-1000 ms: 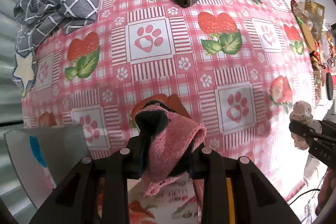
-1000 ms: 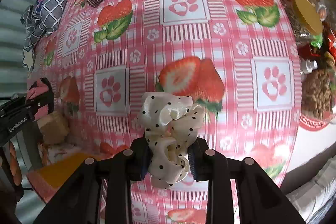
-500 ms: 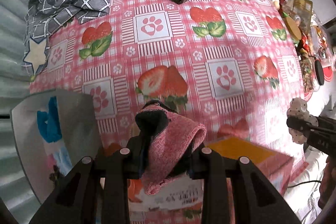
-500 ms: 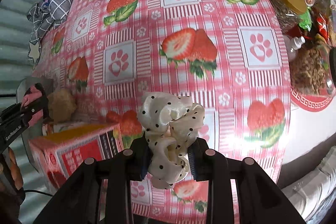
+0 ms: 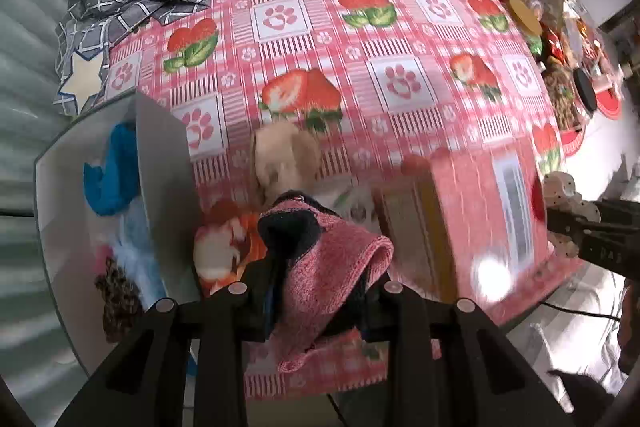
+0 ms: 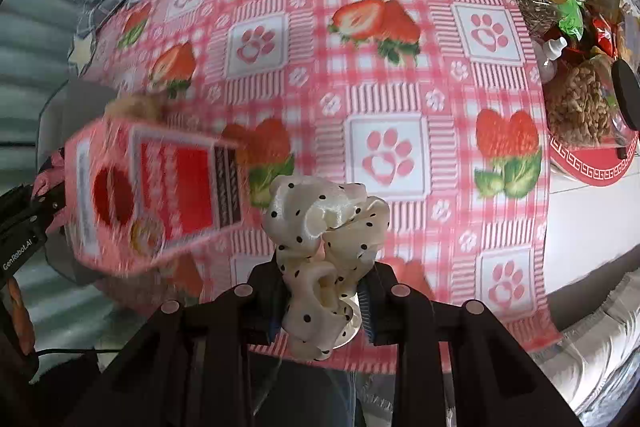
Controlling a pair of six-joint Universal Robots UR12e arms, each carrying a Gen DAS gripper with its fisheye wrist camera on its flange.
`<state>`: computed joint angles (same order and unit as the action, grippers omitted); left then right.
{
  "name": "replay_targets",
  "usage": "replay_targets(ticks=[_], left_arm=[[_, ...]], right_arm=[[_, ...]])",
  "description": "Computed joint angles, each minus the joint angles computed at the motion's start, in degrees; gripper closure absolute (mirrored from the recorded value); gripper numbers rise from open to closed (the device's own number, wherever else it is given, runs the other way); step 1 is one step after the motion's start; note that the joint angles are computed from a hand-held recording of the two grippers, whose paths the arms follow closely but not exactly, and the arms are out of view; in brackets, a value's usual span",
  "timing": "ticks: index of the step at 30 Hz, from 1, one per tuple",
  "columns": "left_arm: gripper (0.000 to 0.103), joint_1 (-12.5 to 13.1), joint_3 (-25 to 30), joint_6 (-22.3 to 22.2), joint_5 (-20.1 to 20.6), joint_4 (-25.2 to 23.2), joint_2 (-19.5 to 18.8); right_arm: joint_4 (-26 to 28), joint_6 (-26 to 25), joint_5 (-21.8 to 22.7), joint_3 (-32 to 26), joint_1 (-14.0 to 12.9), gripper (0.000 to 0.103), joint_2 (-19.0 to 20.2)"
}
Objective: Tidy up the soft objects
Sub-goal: 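Carry the pink-and-black sock over the white box while the right tool carries the scrunchie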
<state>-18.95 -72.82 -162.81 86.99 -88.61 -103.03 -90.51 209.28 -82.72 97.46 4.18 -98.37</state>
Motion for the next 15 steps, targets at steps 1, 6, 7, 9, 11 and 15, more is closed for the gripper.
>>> replay_targets(ticks=[1,6,7,9,11,15], left_arm=[[0.07,0.1,-0.5,0.3,0.1,0.1,0.5],[0.07,1.0,-3.1,1.0,-0.8,-0.1,3.0],[0.07,1.2,-3.6,1.2,-0.8,0.1,3.5],[0.07,1.5,-4.6,1.5,-0.8,0.5,4.4],[0.07,2.0,-5.3,1.5,-1.3,0.6,5.2],[0.07,2.8,-6.4,1.2,-2.1,1.5,6.4]], right_arm=[[0.3,0.1,0.1,0.0,0.4,0.072,-0.1],[1.4,-0.1,0.8,-0.3,3.2,0.072,0.0],[1.5,-0.1,1.0,-0.3,3.7,0.072,0.1],[1.8,-0.5,1.1,-0.6,4.7,0.072,0.3],[1.8,-1.2,1.5,-0.9,5.7,0.072,0.5],[2.3,-2.4,1.3,-1.9,7.4,0.072,1.2]])
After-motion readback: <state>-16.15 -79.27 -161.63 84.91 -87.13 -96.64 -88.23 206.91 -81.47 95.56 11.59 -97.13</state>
